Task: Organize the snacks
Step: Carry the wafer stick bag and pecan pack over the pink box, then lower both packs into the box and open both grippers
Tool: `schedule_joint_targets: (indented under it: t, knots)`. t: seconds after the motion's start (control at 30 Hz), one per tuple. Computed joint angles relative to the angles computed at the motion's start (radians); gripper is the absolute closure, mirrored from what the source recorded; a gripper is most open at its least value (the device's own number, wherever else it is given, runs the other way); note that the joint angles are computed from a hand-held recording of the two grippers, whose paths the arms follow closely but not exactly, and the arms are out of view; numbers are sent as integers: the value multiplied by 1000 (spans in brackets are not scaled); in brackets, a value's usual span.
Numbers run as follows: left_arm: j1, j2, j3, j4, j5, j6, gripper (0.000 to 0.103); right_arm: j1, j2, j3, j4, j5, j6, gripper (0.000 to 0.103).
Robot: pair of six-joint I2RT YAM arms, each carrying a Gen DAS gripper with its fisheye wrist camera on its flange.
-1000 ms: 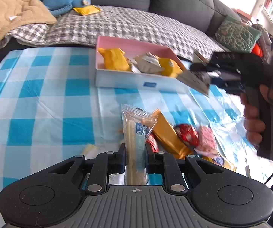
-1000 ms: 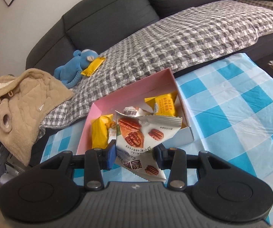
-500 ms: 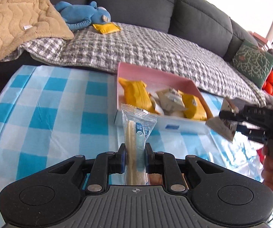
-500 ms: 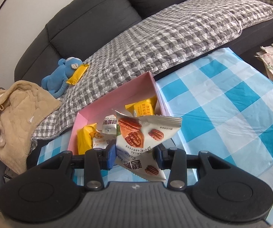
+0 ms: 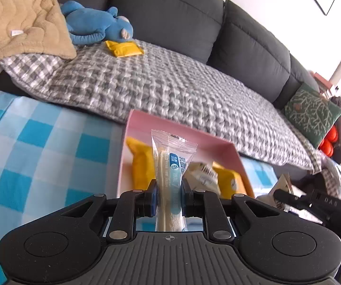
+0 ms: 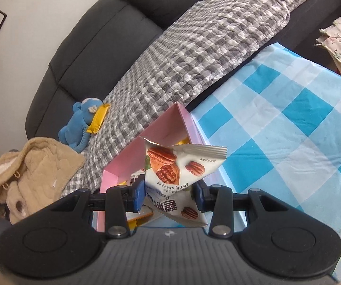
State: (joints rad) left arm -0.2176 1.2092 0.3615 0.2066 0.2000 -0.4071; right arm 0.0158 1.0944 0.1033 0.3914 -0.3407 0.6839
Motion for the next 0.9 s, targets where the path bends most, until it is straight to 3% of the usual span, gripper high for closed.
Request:
schedule_joint_targets:
  t: [0.37, 0.57, 0.9]
  knots:
    - [-85, 278, 119, 189, -42, -44, 87, 218, 231, 94, 171, 138, -34, 65]
    - [-119, 403, 176, 238, -75, -50, 87, 272, 386, 157, 207, 143, -83, 65]
    - [-143, 569, 243, 303, -136, -38, 86, 316, 514, 218, 217, 206, -137, 65]
